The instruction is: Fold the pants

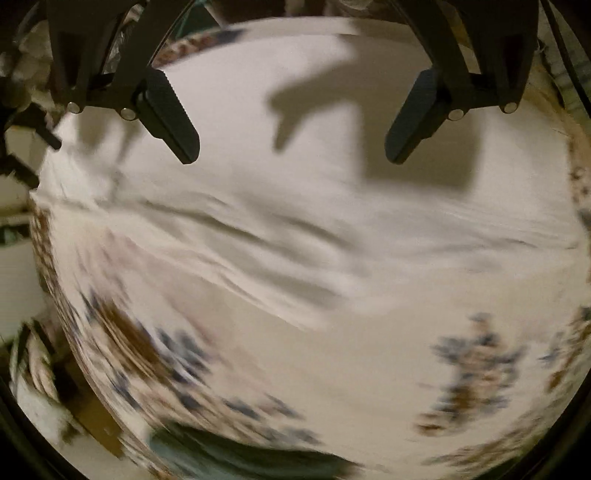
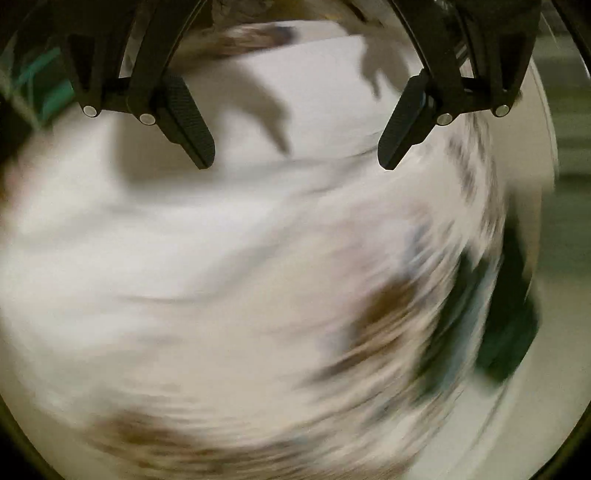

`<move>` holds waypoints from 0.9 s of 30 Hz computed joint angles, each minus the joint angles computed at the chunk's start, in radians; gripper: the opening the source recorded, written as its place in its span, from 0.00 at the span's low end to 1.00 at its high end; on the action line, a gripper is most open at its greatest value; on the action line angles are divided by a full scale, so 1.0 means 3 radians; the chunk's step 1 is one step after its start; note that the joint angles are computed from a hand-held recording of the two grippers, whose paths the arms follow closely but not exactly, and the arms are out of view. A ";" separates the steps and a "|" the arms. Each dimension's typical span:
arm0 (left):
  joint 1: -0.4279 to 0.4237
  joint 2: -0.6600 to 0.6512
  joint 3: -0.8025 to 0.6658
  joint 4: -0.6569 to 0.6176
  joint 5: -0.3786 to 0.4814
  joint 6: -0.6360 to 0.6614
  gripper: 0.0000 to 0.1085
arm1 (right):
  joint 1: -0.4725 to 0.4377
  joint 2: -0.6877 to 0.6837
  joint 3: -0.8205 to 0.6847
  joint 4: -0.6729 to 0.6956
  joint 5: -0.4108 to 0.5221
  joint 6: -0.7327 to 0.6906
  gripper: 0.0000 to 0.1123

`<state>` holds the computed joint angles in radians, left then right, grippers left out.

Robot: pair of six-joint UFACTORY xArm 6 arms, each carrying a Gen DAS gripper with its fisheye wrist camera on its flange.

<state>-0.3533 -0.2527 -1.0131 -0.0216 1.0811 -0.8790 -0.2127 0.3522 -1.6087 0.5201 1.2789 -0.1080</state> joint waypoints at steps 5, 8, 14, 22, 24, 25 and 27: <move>-0.0348 0.0726 -0.0516 -0.0254 -0.0149 0.0046 0.95 | -0.0991 0.0390 -0.0085 0.0178 -0.0108 -0.0047 0.82; -0.0471 0.1144 -0.0926 -0.0247 -0.0108 0.0115 0.95 | -0.1289 0.0720 -0.0201 0.0733 -0.0060 -0.0177 0.83; -0.0598 0.1727 -0.1520 -0.0207 0.0056 0.0147 0.95 | -0.1470 0.0780 -0.0085 0.1223 -0.0029 -0.0401 0.84; -0.0657 0.2092 -0.1890 -0.0122 0.0282 0.0086 0.95 | -0.1535 0.0518 0.0308 0.1621 0.0020 -0.0648 0.76; -0.0672 0.2133 -0.1927 -0.0110 0.0273 0.0062 0.95 | -0.1500 0.0514 0.0321 0.1639 0.0024 -0.0672 0.76; -0.0679 0.2159 -0.1955 -0.0117 0.0273 0.0067 0.95 | -0.1476 0.0542 0.0317 0.1670 -0.0007 -0.0676 0.76; -0.0687 0.2196 -0.2001 -0.0134 0.0286 0.0065 0.95 | -0.1483 0.0604 0.0331 0.1973 -0.0005 -0.0675 0.76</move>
<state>-0.5594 0.4062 -1.6134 -0.0619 1.1669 -0.8594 -0.6575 0.5334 -1.5095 1.1120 1.2775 -0.3106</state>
